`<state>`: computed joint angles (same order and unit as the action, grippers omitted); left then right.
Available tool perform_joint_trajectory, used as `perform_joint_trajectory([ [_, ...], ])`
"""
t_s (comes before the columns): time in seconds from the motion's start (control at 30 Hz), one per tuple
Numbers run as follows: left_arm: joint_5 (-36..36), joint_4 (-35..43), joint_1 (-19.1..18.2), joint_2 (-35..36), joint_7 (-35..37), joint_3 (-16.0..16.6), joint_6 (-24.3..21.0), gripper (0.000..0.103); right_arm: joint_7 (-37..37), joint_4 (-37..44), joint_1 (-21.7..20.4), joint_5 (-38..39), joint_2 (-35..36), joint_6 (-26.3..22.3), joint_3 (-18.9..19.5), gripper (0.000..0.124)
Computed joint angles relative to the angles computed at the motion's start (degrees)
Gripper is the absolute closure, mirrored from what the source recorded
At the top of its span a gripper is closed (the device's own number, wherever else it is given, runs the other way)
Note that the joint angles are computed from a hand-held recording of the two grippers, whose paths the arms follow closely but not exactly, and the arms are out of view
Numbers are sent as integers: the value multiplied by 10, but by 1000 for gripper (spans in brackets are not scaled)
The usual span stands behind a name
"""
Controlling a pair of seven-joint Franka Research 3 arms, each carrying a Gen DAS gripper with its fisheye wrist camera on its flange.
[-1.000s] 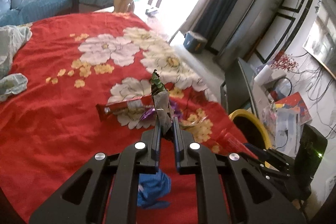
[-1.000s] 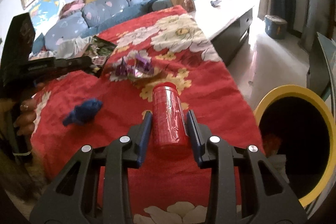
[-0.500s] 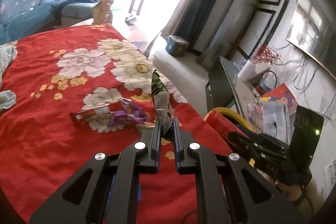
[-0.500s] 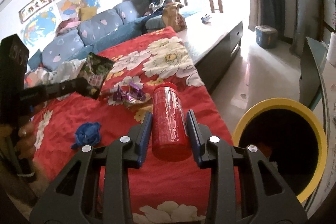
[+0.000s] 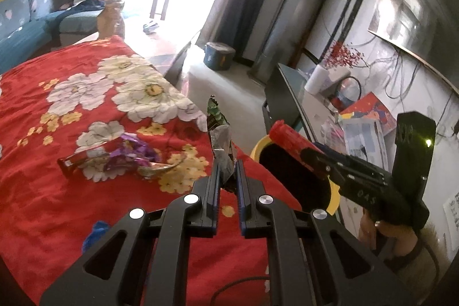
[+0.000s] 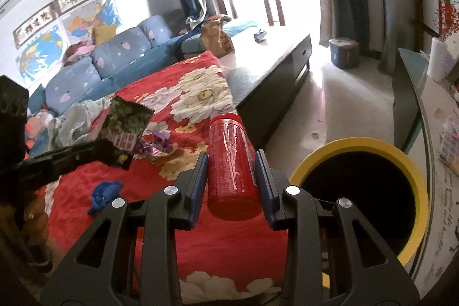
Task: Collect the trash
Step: 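Carry the wrapper in left tool and red bottle in right tool over the yellow bin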
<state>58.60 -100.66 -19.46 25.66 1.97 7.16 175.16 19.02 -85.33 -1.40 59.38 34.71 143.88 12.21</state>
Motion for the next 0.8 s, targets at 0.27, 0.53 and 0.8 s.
perform_joint_trajectory([
  [0.27,-50,32,7,26,76,-28,-7,93,20,17,-5,-2,11,15,-4,97],
  [0.53,-113,67,2,56,158,-39,-12,93,45,37,-18,-10,25,21,-4,97],
  [0.8,-175,101,-4,84,237,-51,-19,93,77,58,-25,-28,44,36,-6,97],
])
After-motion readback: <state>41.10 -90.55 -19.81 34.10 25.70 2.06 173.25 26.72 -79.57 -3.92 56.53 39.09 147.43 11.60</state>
